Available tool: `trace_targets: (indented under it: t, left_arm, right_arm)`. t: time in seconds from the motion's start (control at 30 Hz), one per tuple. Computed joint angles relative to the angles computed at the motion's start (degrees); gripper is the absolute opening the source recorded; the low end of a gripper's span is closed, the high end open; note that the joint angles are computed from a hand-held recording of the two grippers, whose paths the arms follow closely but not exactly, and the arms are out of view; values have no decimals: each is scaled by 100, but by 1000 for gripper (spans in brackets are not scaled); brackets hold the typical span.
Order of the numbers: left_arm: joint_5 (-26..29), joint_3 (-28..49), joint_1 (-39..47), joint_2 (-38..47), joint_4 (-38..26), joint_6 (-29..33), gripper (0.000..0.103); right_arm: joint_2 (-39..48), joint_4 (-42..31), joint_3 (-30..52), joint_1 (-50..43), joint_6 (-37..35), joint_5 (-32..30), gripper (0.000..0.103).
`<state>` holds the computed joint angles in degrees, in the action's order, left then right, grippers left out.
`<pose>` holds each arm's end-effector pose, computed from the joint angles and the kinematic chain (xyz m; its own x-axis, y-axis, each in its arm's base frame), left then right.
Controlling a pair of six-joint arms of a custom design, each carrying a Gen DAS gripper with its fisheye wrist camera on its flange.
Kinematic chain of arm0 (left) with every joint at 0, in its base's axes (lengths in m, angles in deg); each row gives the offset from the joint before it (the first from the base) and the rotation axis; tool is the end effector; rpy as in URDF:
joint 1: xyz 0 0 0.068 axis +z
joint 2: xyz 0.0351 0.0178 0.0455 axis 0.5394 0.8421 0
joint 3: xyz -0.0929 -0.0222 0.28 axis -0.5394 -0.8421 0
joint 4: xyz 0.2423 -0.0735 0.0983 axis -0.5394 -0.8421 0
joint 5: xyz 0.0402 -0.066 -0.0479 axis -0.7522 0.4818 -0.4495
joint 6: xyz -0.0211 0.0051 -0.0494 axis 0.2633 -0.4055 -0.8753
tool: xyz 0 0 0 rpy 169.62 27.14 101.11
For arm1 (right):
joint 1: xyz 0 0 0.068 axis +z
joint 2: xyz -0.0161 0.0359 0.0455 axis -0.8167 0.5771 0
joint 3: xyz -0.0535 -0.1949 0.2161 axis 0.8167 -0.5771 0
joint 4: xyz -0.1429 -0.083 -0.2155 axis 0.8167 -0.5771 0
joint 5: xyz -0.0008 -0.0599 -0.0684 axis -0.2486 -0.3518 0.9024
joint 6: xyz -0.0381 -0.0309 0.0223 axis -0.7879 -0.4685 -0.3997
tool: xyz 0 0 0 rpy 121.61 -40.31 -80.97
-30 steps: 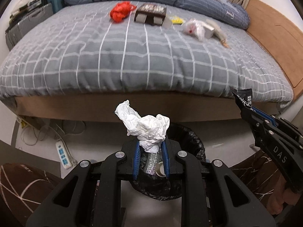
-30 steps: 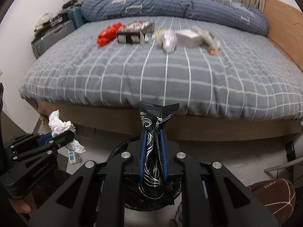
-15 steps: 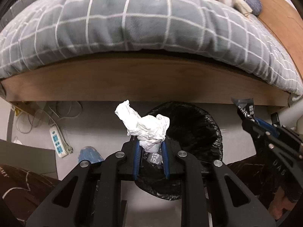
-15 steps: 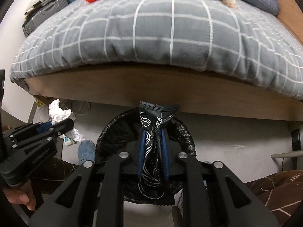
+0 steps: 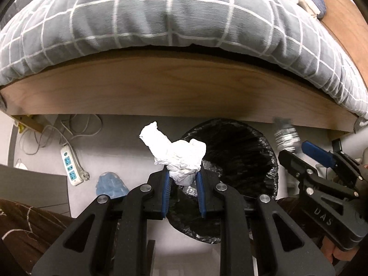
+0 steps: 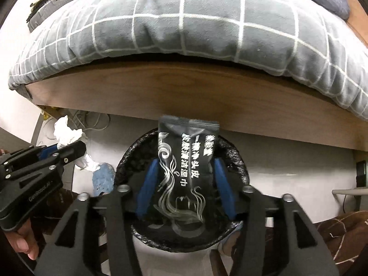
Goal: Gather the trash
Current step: 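Open the left tool dropping the white tissue into the bin while the right tool drops the black packet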
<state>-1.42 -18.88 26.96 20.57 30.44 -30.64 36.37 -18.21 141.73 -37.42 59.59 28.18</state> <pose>0.3378 -0.0398 0.2161 -0.9055 0.2679 -0.3291 0.3184 0.9416 -0.1095 0.2731 0.0812 0.2114 -0.9075 0.1498 -0.3924 0.1336 0.9887 0.0686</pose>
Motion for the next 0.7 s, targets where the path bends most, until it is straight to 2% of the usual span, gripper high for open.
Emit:
trace_targets:
  t: [0.3, 0.47, 0.7]
  left_arm:
    - [106, -1, -205, -78, -38, -79, 19]
    - [84, -20, -408, -137, -49, -160, 19]
    - [59, 19, -859, -181, -81, -345, 19]
  right_arm:
    - [-522, -175, -113, -295, -191, 122, 89]
    - [-937, -332, -238, -687, -276, 207, 95]
    - [-1352, -577, -323, -1098, -423, 519, 95]
